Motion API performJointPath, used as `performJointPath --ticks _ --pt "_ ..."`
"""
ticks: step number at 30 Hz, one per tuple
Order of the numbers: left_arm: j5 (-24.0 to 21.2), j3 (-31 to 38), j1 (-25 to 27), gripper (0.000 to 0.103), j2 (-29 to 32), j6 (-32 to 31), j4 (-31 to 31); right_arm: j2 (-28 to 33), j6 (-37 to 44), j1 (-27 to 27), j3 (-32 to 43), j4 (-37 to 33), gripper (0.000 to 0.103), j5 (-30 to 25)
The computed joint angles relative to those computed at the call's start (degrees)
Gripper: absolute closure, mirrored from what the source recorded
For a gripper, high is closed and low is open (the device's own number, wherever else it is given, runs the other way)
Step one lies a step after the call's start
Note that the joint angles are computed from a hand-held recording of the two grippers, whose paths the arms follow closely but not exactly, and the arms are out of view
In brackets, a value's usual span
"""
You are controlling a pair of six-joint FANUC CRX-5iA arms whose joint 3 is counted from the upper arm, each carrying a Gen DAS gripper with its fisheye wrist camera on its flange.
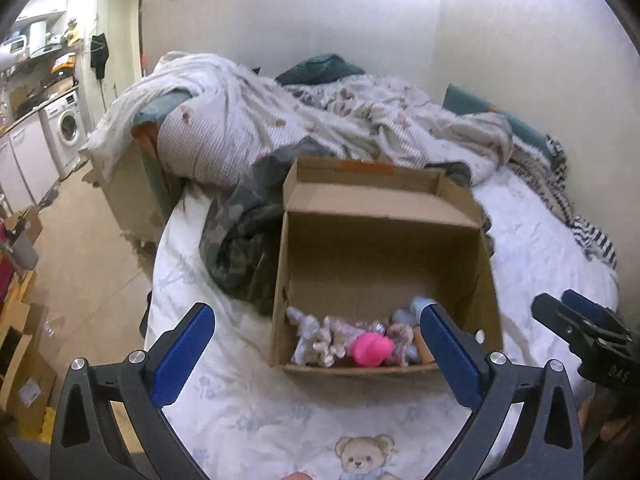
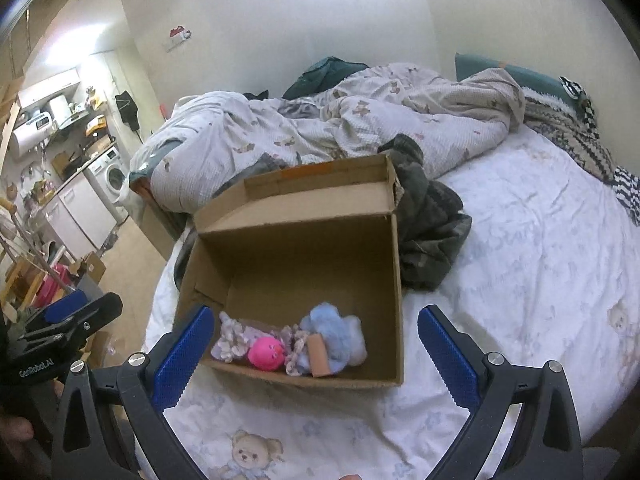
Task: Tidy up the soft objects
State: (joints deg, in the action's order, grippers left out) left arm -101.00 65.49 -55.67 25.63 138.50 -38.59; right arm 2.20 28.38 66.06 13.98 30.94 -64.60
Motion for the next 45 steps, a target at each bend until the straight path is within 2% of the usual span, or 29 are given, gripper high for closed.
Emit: performJointPath --ticks 4,9,18,45 --pt "-1.75 -0.18 -0.72 0.0 0.99 0.7 -2.12 -1.64 -4.53 1.01 -4.56 3.91 0.0 1.79" --pt "0.25 -2.72 -0.43 0.0 0.23 2.06 -1.9 0.07 -2.26 0.66 -3.4 3.18 0.0 1.3" --pt "1.27 -4.09 0.12 0.0 -0.16 1.8 0.16 1.72 -0.39 0.8 -1.76 1.34 0.0 -0.99" --pt "1.79 -4.56 0.04 0.0 -0.32 1.59 0.73 2.39 0.49 0.84 -1.13 0.98 0.0 -1.8"
